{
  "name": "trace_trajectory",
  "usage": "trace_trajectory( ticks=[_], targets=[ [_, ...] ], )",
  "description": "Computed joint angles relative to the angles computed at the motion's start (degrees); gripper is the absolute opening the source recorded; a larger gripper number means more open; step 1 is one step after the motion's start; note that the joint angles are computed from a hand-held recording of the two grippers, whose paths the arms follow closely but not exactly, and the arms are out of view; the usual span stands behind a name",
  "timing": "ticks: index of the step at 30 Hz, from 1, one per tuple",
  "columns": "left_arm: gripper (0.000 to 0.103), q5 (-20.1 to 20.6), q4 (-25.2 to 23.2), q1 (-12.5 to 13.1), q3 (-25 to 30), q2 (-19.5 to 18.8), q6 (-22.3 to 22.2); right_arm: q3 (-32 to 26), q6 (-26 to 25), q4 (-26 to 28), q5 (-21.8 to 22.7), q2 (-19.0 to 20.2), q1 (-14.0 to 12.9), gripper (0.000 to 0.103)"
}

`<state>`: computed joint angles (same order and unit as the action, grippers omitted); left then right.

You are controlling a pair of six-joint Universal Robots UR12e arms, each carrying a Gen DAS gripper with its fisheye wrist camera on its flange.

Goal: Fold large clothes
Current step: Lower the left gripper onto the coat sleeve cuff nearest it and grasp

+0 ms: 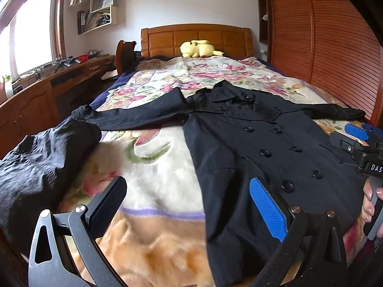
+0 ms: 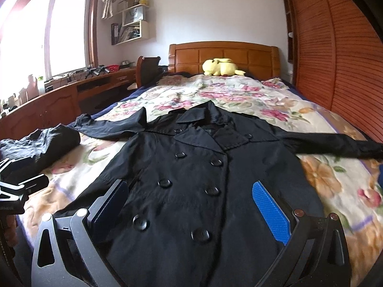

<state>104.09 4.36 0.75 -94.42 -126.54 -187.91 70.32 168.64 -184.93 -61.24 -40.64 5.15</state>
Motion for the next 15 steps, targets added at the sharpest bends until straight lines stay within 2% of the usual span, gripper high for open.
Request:
trace_trajectory(
  ticks=[5,11,15],
  targets=[
    [0.103,0.66,-2.85,0.93,2.44,-1.17,0.33,-6.33,-1.31,3.73,1.29,3.31,1.01,0.103],
    [0.103,-0.47,-7.03,2.56,6.0,-2.82,-0.46,-12.87,-5.18,8.67,2.43,7.19,1.88,0.103],
    [0.103,-1.4,-10.11,3.57,9.19,-4.54,-0.45,-15.83,-7.89,15.18,3.03,9.14,1.85,0.103]
  ],
)
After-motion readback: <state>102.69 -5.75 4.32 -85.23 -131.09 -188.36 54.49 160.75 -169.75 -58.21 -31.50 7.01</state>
